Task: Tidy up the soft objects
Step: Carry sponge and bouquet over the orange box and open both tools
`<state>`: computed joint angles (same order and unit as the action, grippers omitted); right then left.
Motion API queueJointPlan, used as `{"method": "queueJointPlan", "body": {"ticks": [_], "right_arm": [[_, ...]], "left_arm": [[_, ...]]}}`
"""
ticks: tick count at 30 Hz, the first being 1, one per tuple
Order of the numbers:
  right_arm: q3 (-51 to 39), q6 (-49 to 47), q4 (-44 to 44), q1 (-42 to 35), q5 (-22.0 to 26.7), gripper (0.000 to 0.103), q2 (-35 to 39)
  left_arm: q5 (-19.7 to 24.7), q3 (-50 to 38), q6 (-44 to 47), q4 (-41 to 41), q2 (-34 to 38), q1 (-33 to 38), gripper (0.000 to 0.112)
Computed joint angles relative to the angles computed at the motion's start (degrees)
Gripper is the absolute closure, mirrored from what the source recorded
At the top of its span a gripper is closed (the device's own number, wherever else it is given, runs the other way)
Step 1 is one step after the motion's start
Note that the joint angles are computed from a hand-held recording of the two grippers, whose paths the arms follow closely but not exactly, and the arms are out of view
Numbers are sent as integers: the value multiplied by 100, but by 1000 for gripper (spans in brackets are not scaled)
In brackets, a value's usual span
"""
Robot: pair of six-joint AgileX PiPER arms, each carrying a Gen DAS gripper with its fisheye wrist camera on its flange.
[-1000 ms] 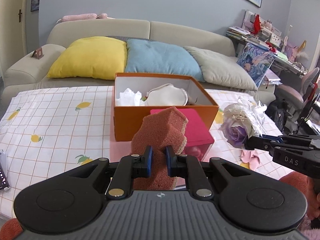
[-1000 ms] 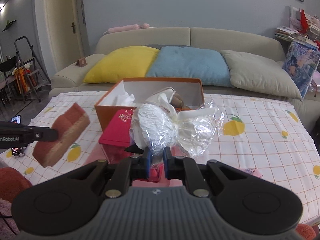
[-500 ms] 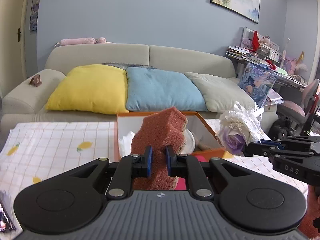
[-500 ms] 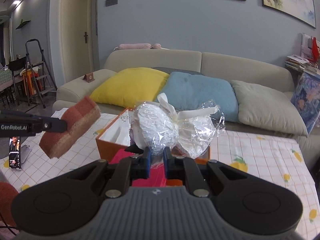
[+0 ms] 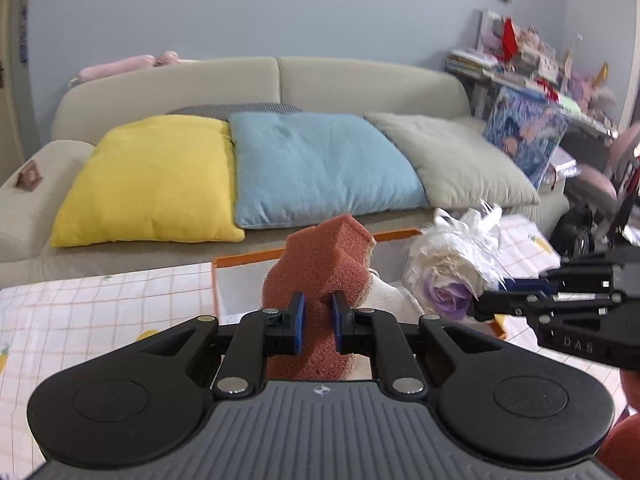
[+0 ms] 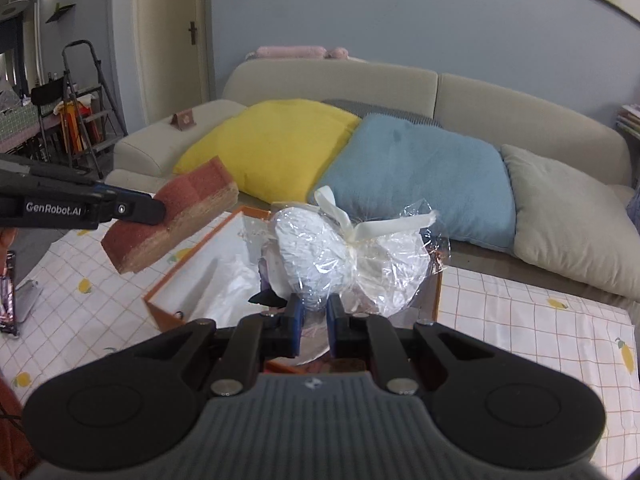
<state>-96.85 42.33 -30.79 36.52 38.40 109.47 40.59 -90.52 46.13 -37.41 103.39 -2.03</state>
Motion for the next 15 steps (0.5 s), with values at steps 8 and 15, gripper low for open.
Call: {"method": "queueJointPlan", "body": {"ticks": [8,15], "right_arm": [[-2089,-1149,1337,-718,617,93,1535],[-4094,-1581,1962,-967,1667,92,2925]], "left_arm": [[120,-1310,-950,1153,1287,-444,97],[617,-2268,-1629,1758,2097,-536,96]]}}
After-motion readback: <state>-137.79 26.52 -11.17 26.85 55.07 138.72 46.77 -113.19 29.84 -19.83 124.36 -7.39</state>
